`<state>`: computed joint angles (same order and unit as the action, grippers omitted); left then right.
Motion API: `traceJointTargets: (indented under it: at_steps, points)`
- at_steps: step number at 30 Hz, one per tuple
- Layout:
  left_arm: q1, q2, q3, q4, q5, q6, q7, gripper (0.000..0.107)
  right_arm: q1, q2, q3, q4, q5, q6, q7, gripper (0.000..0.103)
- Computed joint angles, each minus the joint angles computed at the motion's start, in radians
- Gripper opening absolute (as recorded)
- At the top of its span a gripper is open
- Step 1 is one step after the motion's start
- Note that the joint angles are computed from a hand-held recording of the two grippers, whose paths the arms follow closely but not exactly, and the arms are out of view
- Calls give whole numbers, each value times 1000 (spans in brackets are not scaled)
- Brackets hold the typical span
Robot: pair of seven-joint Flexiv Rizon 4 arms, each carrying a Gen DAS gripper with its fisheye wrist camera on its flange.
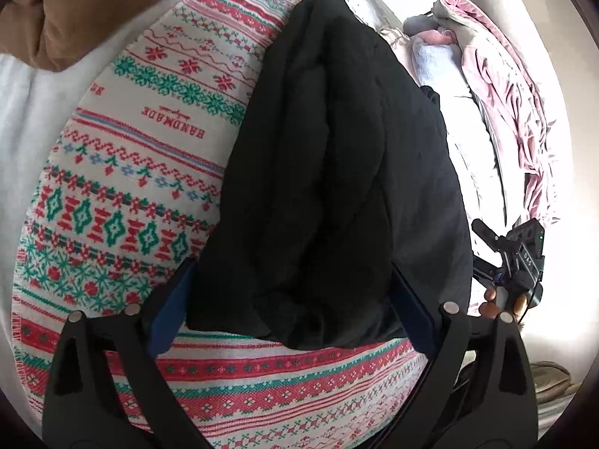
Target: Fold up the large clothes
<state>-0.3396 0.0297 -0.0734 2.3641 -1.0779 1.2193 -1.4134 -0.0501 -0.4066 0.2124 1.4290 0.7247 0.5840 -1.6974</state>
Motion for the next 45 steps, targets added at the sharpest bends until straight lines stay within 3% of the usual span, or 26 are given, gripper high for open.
traceJointTargets:
  at_steps: [8,17,22,28,33,38,45]
  points:
    - [9,0,-1,-10,167,42,-102,79,-22,-24,6,-26,60,-8,18,73]
    - [-12,-17,-9,-8,30,53,-17,86,-28,-74,7,-72,61,-8,68,78]
    - [2,-26,-11,-17,157,65,-102,86,-55,-136,10,-142,91,29,126,78]
    - [9,-37,-14,-25,183,67,-118,86,-69,-222,30,-229,78,53,172,78]
    - [14,-47,-18,-36,205,66,-137,86,-36,-291,53,-290,11,52,154,78]
    - [34,-58,-13,-70,387,60,-248,76,20,-294,57,-276,-69,144,116,73]
    - [71,-76,8,-186,853,-27,-549,63,62,-263,41,-241,-177,193,138,47]
